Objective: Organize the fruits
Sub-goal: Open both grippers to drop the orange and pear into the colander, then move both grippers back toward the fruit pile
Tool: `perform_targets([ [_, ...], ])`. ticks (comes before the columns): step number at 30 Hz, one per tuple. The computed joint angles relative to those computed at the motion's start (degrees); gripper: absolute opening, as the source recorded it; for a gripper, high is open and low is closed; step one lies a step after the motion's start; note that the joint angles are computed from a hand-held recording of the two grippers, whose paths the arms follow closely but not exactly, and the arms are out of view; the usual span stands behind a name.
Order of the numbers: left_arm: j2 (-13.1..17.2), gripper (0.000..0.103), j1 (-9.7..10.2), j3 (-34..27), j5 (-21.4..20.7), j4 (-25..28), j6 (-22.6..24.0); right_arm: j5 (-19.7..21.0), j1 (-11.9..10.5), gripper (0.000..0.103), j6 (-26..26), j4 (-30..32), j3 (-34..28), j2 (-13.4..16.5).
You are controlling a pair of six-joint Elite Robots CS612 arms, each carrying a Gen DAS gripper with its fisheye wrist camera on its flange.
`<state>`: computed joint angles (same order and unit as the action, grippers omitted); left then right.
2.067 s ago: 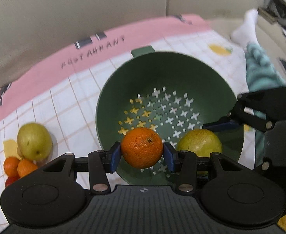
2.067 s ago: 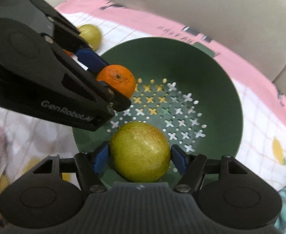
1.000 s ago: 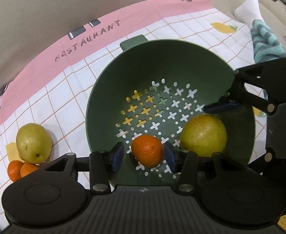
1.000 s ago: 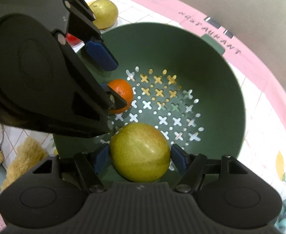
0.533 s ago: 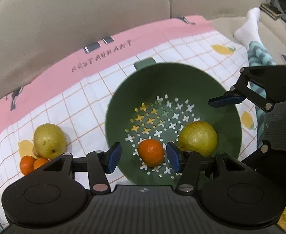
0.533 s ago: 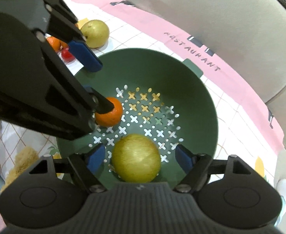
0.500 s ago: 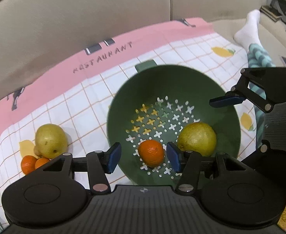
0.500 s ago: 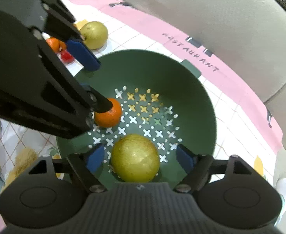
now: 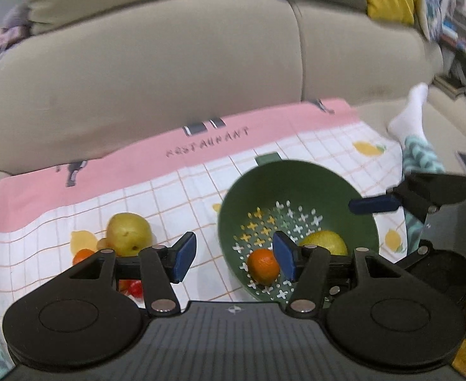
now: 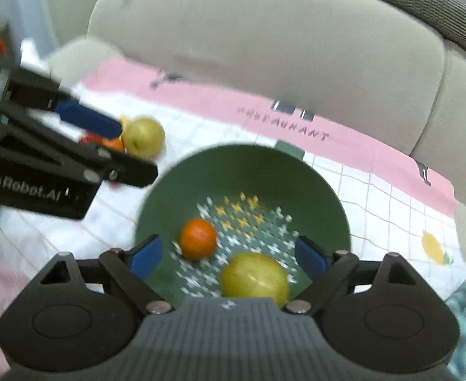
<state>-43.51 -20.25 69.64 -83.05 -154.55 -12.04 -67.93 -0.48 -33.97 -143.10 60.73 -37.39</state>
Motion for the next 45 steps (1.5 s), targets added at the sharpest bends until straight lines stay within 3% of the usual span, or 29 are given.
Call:
perform_targets([
  [5, -1.83, 0.065, -0.11, 4.39, 3.20, -5.80, -1.98, 4.04, -0.02, 0.087, 9.06, -6.10, 4.19, -1.57],
  [8, -2.69, 0.065, 0.00, 6.77, 5.30, -8.50, -4.12, 5.13, 0.33, 0.087, 13.95, -6.15, 5.49, -2.22],
  [15, -4.35, 0.065, 0.88, 11.77, 7.14, -11.86, -9.32, 7.23, 1.34, 0.087, 18.02, -12.42, 9.90, -3.69],
  [18, -4.88, 0.065, 1.34, 13.26, 7.45, -11.90, -10.62, 7.68, 1.82, 0.087, 16.87, -14.84, 11.12, -3.81],
  [29, -4.89, 0.065, 3.51, 15.59, 6.49, -15.04, -16.39, 5.14, 4.43, 0.087, 4.99, -19.93, 11.49, -3.07],
  [35, -4.24, 0.065, 4.96, 15.81, 5.04, -15.98, -20.52, 3.30, 5.85, 0.077, 0.08, -20.76, 9.66, -1.47],
  [45, -2.41, 0.062, 6.48, 14.09, 4.00, -12.95, -23.84, 0.99, 7.15, 0.063, -1.28, -17.21, 3.25, 2.86],
])
